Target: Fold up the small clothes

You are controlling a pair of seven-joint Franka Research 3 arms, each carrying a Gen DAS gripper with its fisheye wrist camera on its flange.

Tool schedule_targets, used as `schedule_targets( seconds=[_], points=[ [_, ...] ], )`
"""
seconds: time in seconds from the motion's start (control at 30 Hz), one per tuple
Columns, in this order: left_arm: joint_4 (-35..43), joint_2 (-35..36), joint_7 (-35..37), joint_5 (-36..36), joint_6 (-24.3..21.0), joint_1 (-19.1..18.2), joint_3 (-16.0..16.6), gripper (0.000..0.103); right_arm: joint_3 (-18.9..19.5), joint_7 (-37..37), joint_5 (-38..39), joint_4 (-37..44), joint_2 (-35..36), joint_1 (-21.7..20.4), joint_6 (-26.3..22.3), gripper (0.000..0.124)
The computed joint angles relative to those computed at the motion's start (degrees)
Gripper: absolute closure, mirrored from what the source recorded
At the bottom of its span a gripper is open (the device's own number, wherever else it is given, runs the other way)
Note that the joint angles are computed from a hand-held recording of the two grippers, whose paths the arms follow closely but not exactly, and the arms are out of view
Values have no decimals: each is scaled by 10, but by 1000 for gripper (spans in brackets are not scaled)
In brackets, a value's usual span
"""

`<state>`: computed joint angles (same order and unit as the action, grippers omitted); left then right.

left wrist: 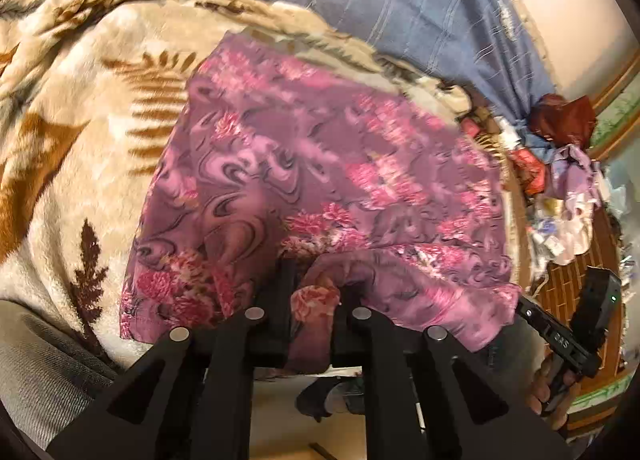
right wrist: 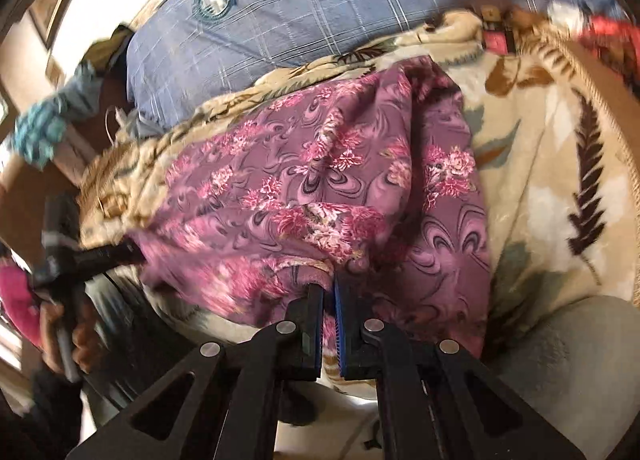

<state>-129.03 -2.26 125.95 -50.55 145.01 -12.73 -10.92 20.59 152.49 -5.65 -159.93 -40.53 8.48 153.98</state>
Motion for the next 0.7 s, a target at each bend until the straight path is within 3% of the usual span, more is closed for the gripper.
schedule_targets(
  seconds=[0.07,0.13,0.17,0.23,0.3,0.43,0.5,0.6,0.7],
  points=[
    [24,43,-73,71,-14,-5,5,92,-21,-14,17,-2,35,13,11,112],
    [23,34,-68,51,-25,13,-9,88,-58,-24,63,4,74,36,-5,112],
    [20,26,-55,44,-28,15,-10,84,-63,-24,74,-4,70,43,12,111],
    [9,1,-20,20,-39,17,-4,55,-44,-16,68,-15,37,35,34,100],
    [0,-17,-9,-5,-50,19,7,54,-28,-9,58,-12,16,23,21,85],
    [-1,-28,-40,-7,-57,25,23,54,-26,-8,53,-7,-4,8,31,81],
    [1,-29,-30,-24,-59,28,30,49,-24,-7,53,-10,-17,2,41,77],
    [8,-14,-60,3,-29,26,22,47,-25,-17,53,-13,-18,-8,59,64],
    [51,30,-102,43,-16,23,10,47,-27,-32,33,5,-3,-49,43,63]
  ],
)
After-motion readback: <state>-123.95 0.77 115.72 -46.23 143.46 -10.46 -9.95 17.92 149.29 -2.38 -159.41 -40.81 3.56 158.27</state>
